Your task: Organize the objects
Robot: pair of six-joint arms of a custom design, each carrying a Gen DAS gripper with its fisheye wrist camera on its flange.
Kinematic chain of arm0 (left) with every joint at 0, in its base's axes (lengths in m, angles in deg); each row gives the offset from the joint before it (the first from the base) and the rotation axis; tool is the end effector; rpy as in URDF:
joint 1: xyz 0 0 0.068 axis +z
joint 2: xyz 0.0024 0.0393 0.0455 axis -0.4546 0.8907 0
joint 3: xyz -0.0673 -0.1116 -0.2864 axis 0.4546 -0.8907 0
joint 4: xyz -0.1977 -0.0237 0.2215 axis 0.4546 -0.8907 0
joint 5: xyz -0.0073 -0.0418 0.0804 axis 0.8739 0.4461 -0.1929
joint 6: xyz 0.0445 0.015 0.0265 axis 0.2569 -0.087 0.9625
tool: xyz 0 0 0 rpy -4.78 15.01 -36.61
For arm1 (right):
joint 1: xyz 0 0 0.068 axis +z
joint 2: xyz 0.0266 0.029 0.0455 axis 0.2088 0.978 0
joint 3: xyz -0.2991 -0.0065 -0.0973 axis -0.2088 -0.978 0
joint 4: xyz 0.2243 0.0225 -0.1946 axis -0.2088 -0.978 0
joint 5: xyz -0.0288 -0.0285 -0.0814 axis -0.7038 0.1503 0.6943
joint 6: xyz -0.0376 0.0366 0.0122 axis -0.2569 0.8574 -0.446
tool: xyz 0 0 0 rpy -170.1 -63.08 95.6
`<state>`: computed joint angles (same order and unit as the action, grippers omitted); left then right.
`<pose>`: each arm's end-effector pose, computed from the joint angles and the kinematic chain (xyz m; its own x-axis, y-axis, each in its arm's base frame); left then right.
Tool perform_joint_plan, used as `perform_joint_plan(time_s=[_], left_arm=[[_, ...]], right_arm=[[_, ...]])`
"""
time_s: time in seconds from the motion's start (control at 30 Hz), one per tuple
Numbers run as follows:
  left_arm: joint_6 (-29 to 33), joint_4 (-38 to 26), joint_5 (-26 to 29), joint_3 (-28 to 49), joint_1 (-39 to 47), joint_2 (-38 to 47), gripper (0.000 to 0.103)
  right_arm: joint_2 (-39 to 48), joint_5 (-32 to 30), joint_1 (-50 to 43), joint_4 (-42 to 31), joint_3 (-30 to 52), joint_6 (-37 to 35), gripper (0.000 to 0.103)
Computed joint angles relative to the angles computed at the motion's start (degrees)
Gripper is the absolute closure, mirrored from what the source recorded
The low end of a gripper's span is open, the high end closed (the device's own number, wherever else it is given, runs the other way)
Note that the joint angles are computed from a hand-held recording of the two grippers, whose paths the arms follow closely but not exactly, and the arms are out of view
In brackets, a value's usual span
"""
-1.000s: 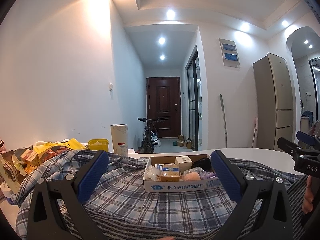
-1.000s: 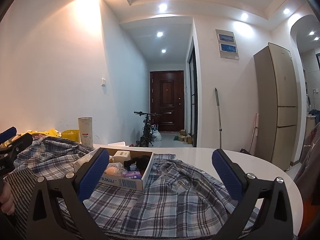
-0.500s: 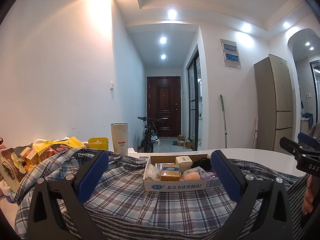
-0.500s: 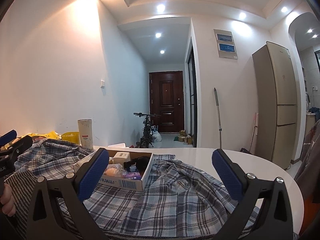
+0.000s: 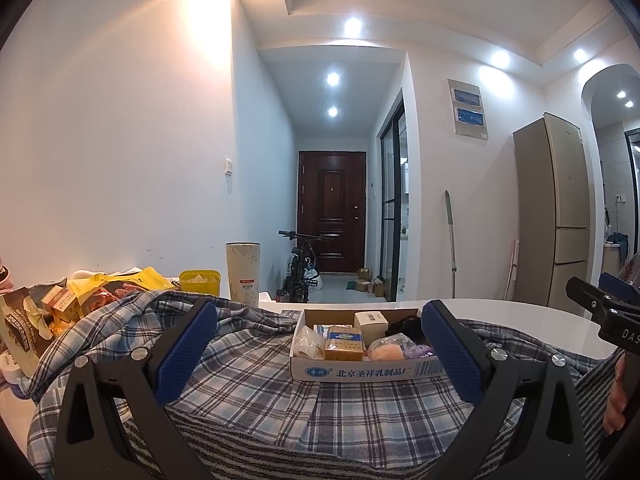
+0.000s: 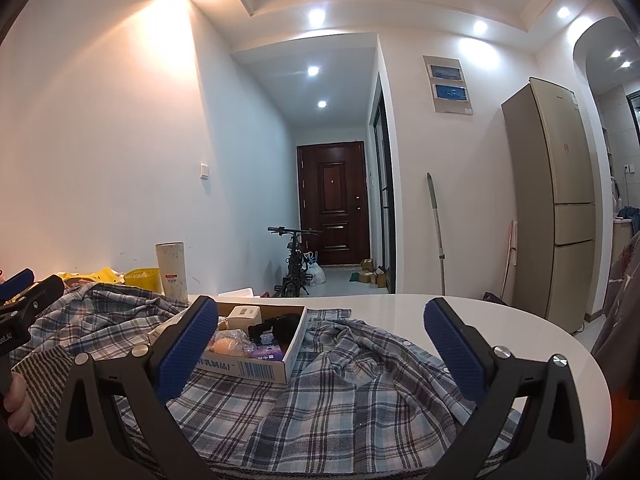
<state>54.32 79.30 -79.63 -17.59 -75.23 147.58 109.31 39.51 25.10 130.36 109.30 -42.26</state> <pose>0.2137 -0.1893 0.2378 -0.0352 -0.0336 -0.9988 -0.3490 0.9369 -0.0192 0.3369 0.0859 0.2190 -0.0754 0.0151 -0.9970 -0.4239 0.9045 0.0458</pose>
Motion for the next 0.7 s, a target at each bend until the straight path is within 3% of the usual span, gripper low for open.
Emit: perform_joint_plan(time_s=[0.7], left_arm=[[0.24, 0.26, -0.21, -0.04, -0.11, -0.06, 0.000]], right_arm=[[-0.25, -0.22, -0.34, -0.54, 0.08, 0.47, 0.000]])
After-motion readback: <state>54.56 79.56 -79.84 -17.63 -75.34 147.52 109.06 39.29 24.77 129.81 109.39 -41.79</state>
